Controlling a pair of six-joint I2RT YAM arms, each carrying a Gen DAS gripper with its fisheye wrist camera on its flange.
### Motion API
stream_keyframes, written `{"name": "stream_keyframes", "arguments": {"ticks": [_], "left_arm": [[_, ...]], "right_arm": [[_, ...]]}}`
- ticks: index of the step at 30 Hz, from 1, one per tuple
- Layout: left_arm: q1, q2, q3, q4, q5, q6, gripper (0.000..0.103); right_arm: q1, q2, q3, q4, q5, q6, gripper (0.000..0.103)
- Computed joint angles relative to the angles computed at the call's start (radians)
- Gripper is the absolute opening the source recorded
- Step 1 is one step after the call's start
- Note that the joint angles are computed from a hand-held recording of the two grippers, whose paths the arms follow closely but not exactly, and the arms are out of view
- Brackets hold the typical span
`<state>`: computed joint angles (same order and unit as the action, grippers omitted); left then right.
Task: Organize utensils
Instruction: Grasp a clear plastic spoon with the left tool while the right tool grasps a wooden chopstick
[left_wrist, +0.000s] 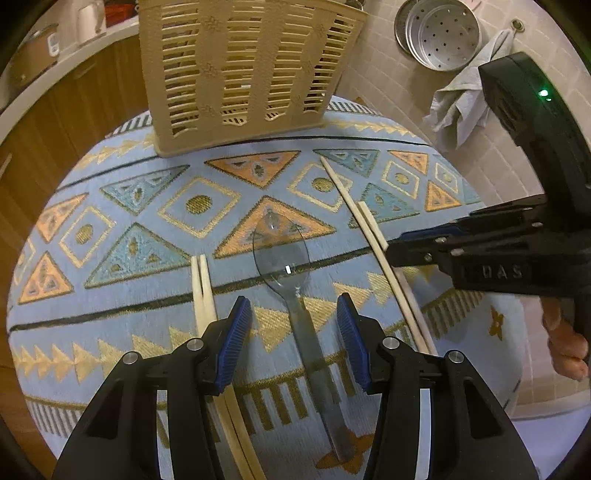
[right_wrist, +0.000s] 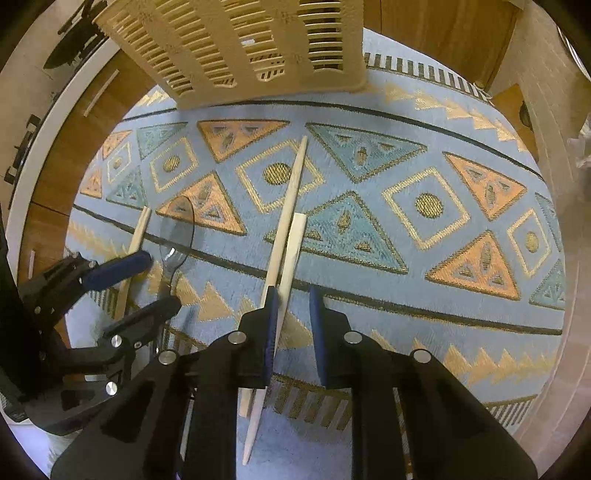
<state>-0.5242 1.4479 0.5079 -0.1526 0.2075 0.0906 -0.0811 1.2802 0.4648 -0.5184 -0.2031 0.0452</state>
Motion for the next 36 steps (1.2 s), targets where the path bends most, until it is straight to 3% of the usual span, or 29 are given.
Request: {"name": "stream_keyframes", "arguments": {"ticks": [3, 8, 11, 20, 26, 36], "left_arm": [[-0.021, -0.010, 0.000, -0.008, -0.020, 0.010, 0.046], [-0.022, -0.001, 0.013, -0.010, -0.049, 0.009, 0.046], [-0.019, 0.014, 0.026, -0.012, -0.047, -0.002, 0.046], [-0.057, 0.056, 0.075, -0.005, -0.105, -0.038, 0.048], [-0.113, 0.164, 0.147, 0.004, -0.219, -0.086, 0.050], [-0.178, 0.230, 0.226, -0.037, -0.281, -0.100, 0.052]], "right_arm": [[0.070, 0.009, 0.004, 0.014, 0.050, 0.026, 0.015], [0.064, 0.023, 0.003, 0.036, 0.031, 0.037, 0.012], [0.021, 0.022, -0.003, 0.027, -0.002, -0.045, 0.005], [-0.163, 0.009, -0.009, 0.001, -0.013, -0.231, 0.004], [-0.302, 0.078, 0.026, -0.028, -0.081, -0.350, 0.004], [-0.412, 0.182, 0.118, -0.145, -0.113, -0.448, 0.006]]}}
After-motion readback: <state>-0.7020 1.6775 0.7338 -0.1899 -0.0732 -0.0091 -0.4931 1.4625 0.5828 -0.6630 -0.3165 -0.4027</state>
